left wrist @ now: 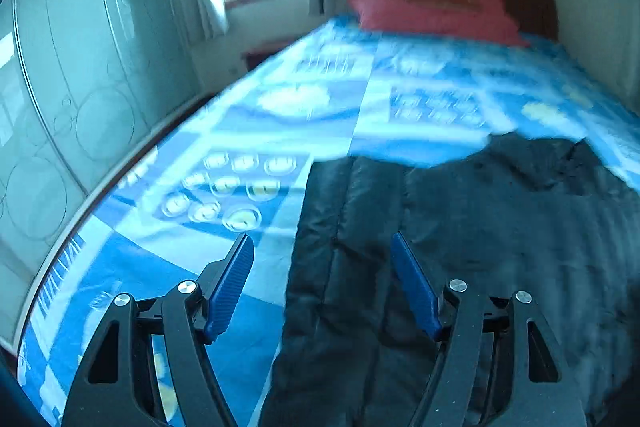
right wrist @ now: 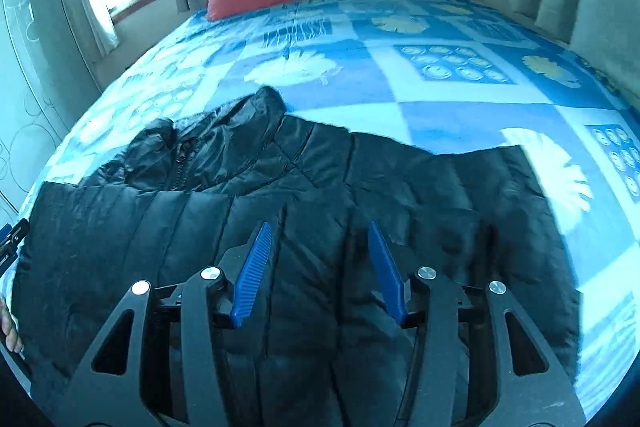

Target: Fold large clothes

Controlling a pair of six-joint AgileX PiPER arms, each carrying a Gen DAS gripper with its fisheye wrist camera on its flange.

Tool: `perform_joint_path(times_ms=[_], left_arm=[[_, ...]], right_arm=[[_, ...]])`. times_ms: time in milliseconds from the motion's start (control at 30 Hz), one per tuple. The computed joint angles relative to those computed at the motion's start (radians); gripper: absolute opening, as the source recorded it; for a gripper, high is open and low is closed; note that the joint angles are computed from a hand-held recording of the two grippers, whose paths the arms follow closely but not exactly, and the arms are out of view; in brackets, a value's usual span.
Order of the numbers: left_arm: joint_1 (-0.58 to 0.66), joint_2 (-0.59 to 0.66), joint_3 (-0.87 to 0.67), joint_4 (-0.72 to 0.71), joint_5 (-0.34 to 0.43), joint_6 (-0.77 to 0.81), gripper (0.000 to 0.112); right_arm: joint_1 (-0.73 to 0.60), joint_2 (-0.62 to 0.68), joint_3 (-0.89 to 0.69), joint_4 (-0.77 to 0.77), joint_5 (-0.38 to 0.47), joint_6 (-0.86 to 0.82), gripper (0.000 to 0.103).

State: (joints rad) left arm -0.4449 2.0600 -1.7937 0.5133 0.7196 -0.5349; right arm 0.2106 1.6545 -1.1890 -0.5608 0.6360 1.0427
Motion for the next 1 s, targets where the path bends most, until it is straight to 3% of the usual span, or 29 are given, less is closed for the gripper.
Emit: perform_joint_path(times_ms=[67, 100, 200, 300, 433, 500, 533, 600, 733, 867, 933, 1000], left_arm=[[0.023, 0.094, -0.116, -0.115, 0.087, 0.115, 0.073], [0.026, 0.101, -0.121, -0.129, 0.086, 0.126, 0.073], [-0.019, 0.054, -0.085, 0.006, 0.103, 0.036, 0.070], [-0.057, -0.084, 0.077, 0.055, -0.035, -0.059, 0.070], [-0.115, -0.121, 0.095, -0.076, -0.107, 0.025, 0.071], [-0.140, -0.060, 0.017, -0.143, -0.057, 0.097, 0.071], [-0.155, 0.010, -0.062, -0.165, 0.021, 0.146, 0.071], [-0.179, 0.083, -0.105, -0.097, 0.062, 0.130, 0.074], [-0.149, -0.032, 0.042, -0.127, -0.036, 0.099, 0.073], [-0.098, -0.218, 0.303, 0.021, -0.167, -0.090, 0.073], [-0.053, -0.233, 0.342, -0.011, -0.172, -0.100, 0.073], [-0.015, -0.174, 0.302, -0.103, -0.122, -0.008, 0.074]], right_arm=[[-0.001, 0.029, 0.001, -0.011, -0.013, 0.004, 0.054], [0.007, 0.031, 0.002, -0.032, -0.008, 0.018, 0.055], [0.038, 0.012, -0.020, -0.065, 0.052, 0.062, 0.054], [0.102, -0.016, -0.025, -0.138, 0.047, 0.131, 0.054], [0.163, 0.030, -0.089, -0.119, 0.021, 0.086, 0.054], [0.175, 0.081, -0.126, -0.079, 0.020, 0.042, 0.055], [0.180, 0.115, -0.142, -0.070, 0.038, 0.037, 0.057], [0.178, 0.120, -0.120, -0.085, 0.010, 0.052, 0.058], [0.205, -0.016, -0.015, -0.109, 0.019, 0.111, 0.058], [0.267, -0.158, 0.135, -0.234, 0.113, 0.256, 0.058], [0.243, -0.175, 0.200, -0.193, 0.125, 0.259, 0.058], [0.200, -0.178, 0.265, -0.183, 0.020, 0.270, 0.060]])
